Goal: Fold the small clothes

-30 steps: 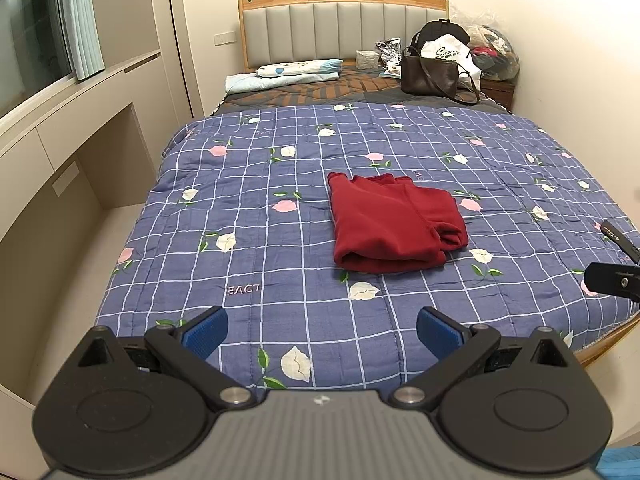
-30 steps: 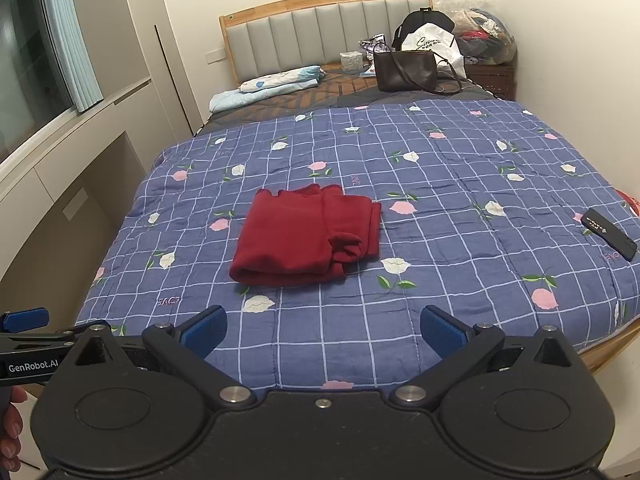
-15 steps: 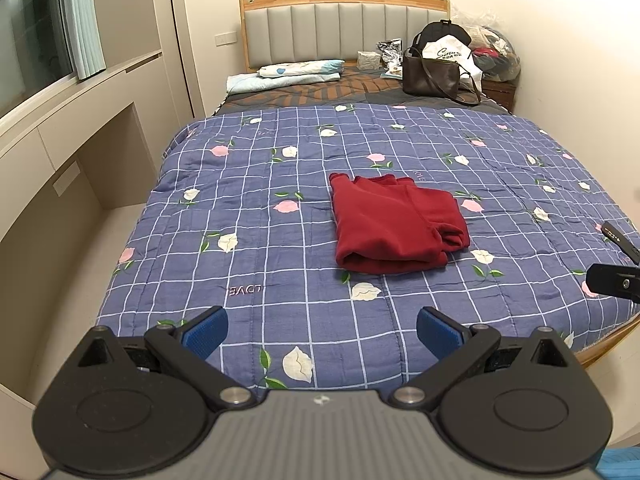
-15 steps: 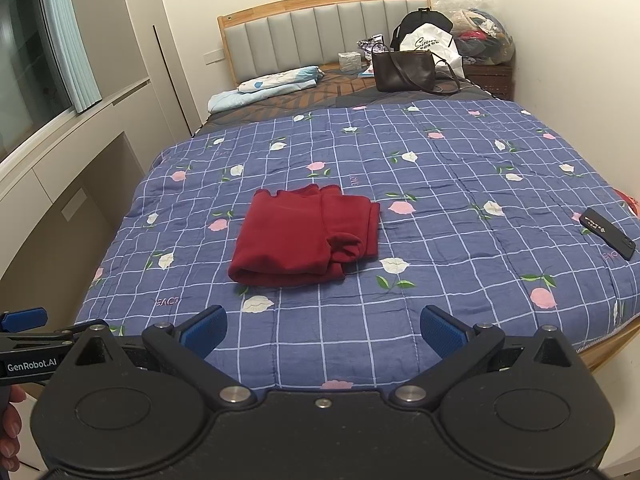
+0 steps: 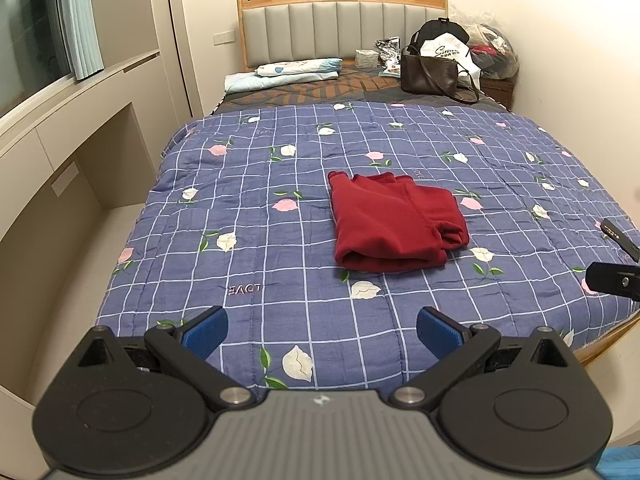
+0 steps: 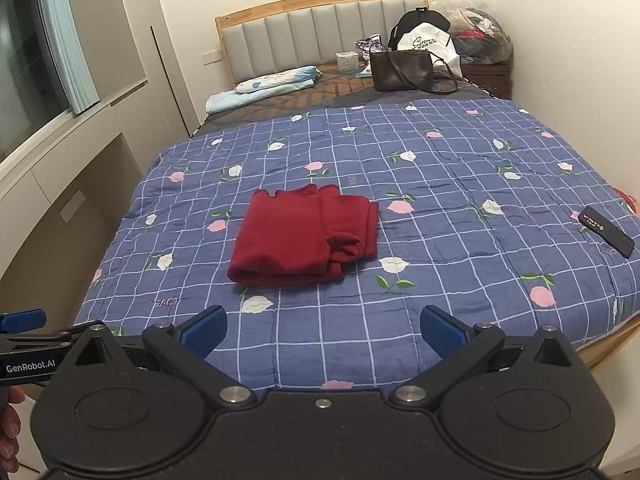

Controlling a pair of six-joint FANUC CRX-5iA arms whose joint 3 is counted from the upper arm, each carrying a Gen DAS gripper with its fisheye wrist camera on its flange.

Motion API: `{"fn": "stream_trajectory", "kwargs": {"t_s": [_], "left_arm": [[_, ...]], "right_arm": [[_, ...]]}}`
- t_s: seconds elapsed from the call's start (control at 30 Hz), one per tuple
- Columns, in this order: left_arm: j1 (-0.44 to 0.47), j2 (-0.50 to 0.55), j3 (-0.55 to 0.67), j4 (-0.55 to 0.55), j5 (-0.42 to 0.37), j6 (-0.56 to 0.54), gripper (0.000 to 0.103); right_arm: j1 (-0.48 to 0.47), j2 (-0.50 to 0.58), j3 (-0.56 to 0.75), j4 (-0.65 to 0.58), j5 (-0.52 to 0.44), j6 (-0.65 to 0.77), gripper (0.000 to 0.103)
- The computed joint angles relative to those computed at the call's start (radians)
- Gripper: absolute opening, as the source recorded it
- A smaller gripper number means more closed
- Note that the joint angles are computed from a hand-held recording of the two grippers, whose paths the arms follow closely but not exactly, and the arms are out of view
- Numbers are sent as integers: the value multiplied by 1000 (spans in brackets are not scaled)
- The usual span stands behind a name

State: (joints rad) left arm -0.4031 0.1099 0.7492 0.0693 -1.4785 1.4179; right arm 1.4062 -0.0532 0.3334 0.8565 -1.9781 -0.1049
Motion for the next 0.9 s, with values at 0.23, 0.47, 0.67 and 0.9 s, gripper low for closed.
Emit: {"fn": "stream_trajectory", "kwargs": {"t_s": [0.23,0.47,0.67,0.9], "left_arm": [[2,0,-2,2,0,-4,103],[9,-3,-8,12,5,-13,103],[11,-2,-8,11,6,-14,103],[10,-2,-7,10,6,-14,103]], "right_arm": [[3,0,0,0,-11,-11,102],[2,0,-1,-2,-9,-9,102],[1,1,-1,-1,-8,-9,103],[1,1,0,-1,-7,-8,102]]}}
